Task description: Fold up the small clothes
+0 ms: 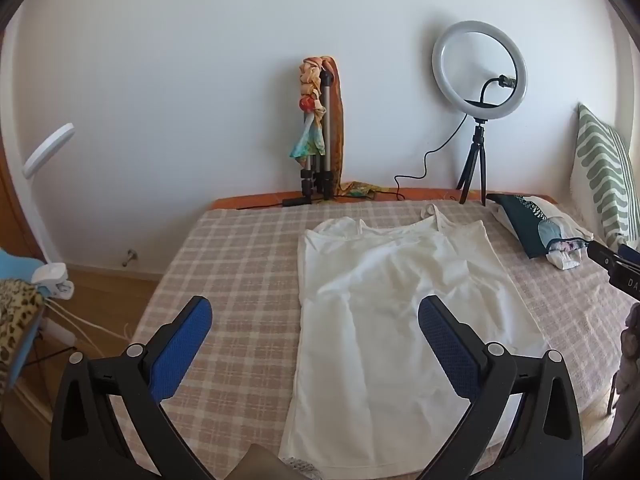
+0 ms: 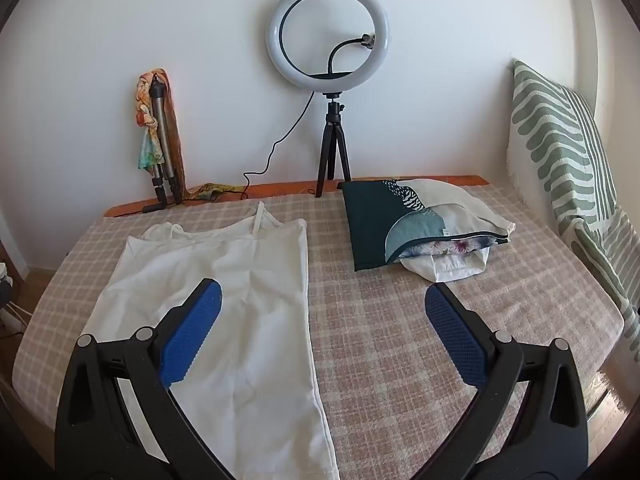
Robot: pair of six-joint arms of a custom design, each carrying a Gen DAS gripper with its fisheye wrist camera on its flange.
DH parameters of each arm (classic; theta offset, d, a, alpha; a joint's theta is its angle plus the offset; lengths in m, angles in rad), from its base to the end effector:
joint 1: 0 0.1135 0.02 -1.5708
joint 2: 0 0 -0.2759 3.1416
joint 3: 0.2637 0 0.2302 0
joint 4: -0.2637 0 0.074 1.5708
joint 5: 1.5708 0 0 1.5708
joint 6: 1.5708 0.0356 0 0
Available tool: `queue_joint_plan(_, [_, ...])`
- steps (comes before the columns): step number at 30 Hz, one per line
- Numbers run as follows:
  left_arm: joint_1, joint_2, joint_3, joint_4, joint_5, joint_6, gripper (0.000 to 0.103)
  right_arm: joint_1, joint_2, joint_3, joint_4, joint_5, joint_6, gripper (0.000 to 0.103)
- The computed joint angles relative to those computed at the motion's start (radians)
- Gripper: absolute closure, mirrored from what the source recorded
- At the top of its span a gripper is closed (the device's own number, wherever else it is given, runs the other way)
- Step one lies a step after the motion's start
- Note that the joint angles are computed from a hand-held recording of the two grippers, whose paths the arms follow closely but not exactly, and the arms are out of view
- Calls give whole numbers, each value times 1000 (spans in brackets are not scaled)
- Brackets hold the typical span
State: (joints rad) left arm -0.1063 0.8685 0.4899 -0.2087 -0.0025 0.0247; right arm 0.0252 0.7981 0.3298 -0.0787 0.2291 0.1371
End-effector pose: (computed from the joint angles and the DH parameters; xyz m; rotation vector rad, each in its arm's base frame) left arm 0.1608 -0.0171 0.2370 0.1399 2.1539 -0.0445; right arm 0.1458 -0.0044 0.2078 0.2531 2.0900 -0.1452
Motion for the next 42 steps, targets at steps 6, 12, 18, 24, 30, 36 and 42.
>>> queue_joint_plan(6, [21, 7, 0, 4, 23, 7, 0, 10, -1, 9, -6, 13, -1, 0])
queue_joint_plan(12, [11, 8, 15, -3, 10, 2, 0, 17, -6, 5, 2, 22, -2, 0])
queue_joint_plan(18, [36, 4, 18, -12, 22, 8, 0, 12, -8, 3, 5, 17, -3, 0])
queue_joint_plan(24, [40, 9, 14, -9, 16, 11, 0, 9, -5, 4, 10, 13, -2, 0])
queue_joint_plan(30, [51, 8, 5, 3, 16, 23, 0, 12, -9, 10, -2, 14, -1, 0])
queue_joint_plan(36, [65, 5, 5, 4, 17, 21, 0, 18, 34, 7, 33, 20, -3, 0])
queue_joint_plan(42, [66, 0, 5, 2, 12, 16, 0, 22, 49, 4, 52, 20, -3, 0])
